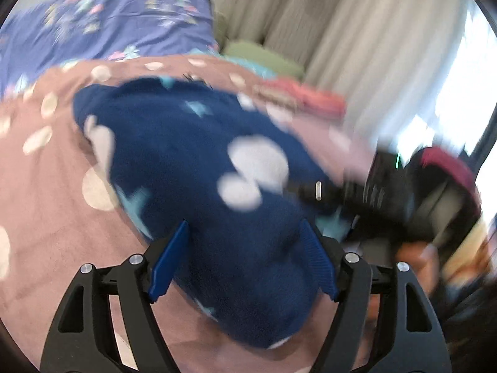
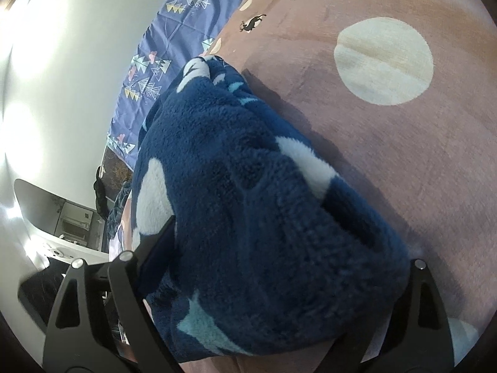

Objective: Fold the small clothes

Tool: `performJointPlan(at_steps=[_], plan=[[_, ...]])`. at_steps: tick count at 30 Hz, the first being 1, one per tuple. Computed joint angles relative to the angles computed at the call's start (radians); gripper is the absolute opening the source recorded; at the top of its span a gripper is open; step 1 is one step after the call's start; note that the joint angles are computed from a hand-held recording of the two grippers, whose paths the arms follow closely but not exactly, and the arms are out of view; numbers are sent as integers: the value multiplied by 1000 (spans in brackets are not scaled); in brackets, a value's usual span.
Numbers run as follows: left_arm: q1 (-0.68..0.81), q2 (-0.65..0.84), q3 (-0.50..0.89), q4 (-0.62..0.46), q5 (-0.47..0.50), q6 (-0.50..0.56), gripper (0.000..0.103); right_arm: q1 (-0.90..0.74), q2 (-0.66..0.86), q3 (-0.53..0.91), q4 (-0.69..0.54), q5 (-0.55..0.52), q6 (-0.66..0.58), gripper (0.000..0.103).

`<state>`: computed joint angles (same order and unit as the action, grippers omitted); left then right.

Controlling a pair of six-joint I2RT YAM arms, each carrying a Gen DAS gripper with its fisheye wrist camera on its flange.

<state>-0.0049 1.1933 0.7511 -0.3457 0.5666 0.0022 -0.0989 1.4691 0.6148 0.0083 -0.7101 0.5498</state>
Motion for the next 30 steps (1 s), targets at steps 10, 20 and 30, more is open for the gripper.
performJointPlan(at_steps=[10,20,30], plan=[[158,544,357,128,23,-196,90,-11,3,-7,11,-17,-38,90],[133,826,573,210,100,-247,95,28,11,-5,64,24,-50,81],[180,539,464,213,75,-91,54,83,-108,138,-122,117,-276,47]])
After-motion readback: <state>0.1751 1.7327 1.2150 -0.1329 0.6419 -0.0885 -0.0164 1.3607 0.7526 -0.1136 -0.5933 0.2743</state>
